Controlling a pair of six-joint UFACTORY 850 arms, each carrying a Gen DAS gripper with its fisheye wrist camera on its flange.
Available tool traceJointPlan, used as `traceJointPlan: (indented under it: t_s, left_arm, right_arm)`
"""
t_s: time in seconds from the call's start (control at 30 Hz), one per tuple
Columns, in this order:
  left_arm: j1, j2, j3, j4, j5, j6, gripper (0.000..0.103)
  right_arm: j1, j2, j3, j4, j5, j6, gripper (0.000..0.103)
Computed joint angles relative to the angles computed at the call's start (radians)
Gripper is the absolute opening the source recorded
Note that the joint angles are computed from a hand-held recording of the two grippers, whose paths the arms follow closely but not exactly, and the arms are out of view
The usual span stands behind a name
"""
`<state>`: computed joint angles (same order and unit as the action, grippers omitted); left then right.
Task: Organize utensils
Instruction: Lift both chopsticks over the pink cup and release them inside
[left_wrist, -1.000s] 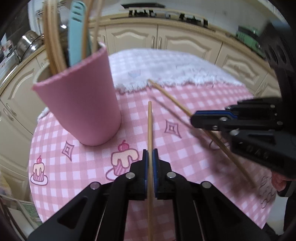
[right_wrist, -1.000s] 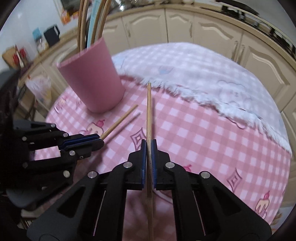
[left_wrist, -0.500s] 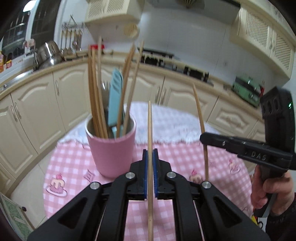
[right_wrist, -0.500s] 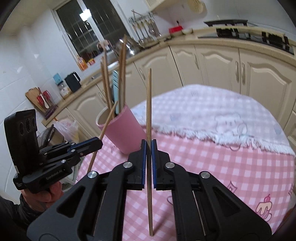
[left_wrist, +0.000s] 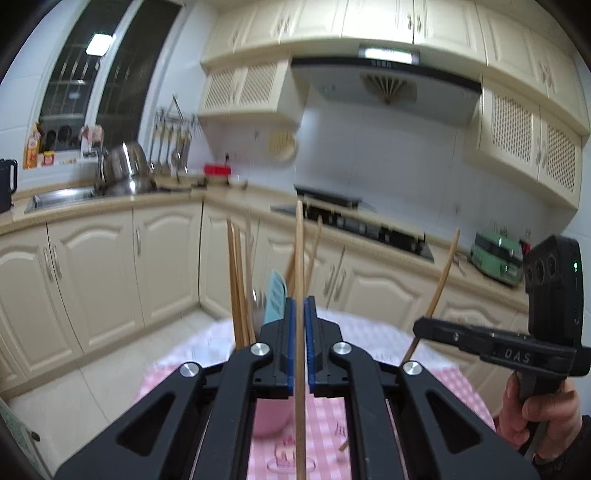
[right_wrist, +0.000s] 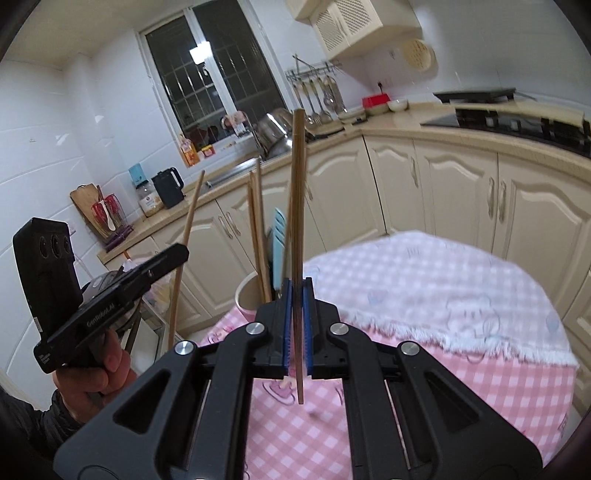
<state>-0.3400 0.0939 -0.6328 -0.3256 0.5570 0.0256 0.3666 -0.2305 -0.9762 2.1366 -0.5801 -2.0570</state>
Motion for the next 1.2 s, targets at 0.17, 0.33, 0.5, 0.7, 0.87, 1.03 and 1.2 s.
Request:
traceJointPlan:
  t_s: [0.17,0.33,0.5,0.7,0.87,1.03,1.2]
  left_arm:
    - [0.011,0.003,-0.027,-0.02,0.071,0.026,0.004]
    - [0.024,-0.011,-0.06,-0.017,0.142,0.035,0.004]
    - [0.04,-0.052,-0.106,-0.004,0.201,0.017,0.004]
    - [0.048,-0.122,-0.159,0.001,0.256,0.008,0.005]
    - [0.06,-0.179,-0.192,-0.002,0.267,-0.001,0.005]
    - [0.074,-0.231,-0.213,-0.002,0.269,-0.014,0.005]
    - [0.087,-0.269,-0.226,0.01,0.263,-0.036,0.005]
  right_arm:
    - [0.012,0.016,-0.033,-0.001,-0.008,-0.022,0.006]
    - [0.019,0.028,-0.078,-0.011,-0.016,-0.037,0.006]
    - [0.028,0.024,-0.132,-0.015,-0.008,-0.051,0.006]
    - [0.047,-0.016,-0.204,-0.059,0.011,-0.025,0.006]
    - [0.059,-0.069,-0.258,-0.112,0.026,0.03,0.006]
    - [0.063,-0.122,-0.304,-0.17,0.044,0.099,0.006]
    - [0.065,-0.166,-0.338,-0.228,0.055,0.17,0.006]
